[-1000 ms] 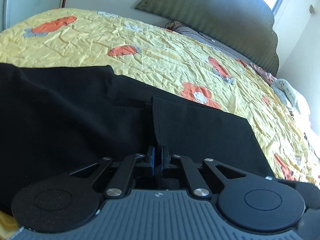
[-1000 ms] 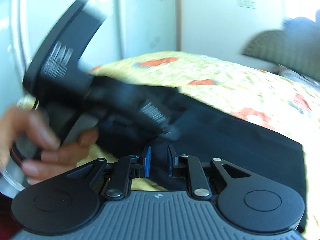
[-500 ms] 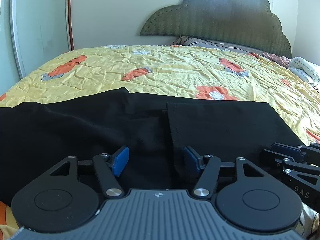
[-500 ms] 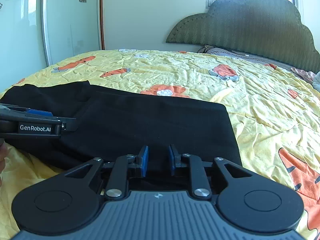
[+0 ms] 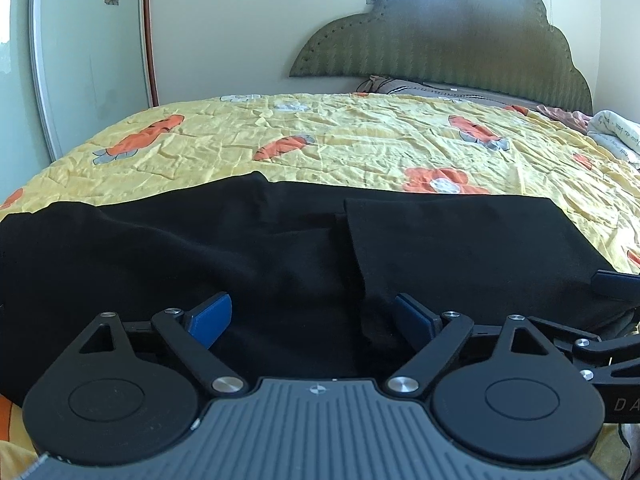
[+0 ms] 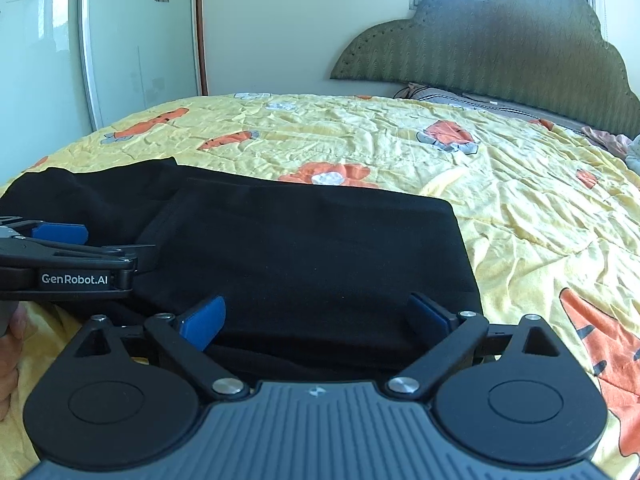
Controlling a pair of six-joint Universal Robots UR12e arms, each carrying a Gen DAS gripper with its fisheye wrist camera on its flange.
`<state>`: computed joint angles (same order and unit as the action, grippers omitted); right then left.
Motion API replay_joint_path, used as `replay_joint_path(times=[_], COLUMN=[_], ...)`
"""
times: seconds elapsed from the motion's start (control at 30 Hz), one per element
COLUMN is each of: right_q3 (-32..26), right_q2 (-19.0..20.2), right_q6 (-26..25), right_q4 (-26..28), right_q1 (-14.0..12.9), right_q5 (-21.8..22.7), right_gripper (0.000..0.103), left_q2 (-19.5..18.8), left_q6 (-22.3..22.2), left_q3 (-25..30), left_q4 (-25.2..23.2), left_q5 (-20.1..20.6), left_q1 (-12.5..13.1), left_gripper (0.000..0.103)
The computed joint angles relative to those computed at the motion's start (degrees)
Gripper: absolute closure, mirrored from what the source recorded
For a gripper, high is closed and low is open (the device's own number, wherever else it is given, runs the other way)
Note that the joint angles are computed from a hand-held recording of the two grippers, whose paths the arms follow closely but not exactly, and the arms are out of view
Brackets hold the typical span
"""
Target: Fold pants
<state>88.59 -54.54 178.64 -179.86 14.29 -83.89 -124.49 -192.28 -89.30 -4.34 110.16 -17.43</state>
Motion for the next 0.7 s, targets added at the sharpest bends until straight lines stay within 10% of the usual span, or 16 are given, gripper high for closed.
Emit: replay_joint_path(times=[0.7], right_q3=[-0.21], right_q2=[0.16], right_q6=[0.42], right_q4=[0.55], right_q1=[0.08], right_q5=[0.04], right_gripper=[0.004], left_q2=[-0.07], left_q6=[0.17], left_q3=[0.16], left_q4=[-0.30], left_q5=[0.30], left_q1=[-0.08], left_gripper=[0.007])
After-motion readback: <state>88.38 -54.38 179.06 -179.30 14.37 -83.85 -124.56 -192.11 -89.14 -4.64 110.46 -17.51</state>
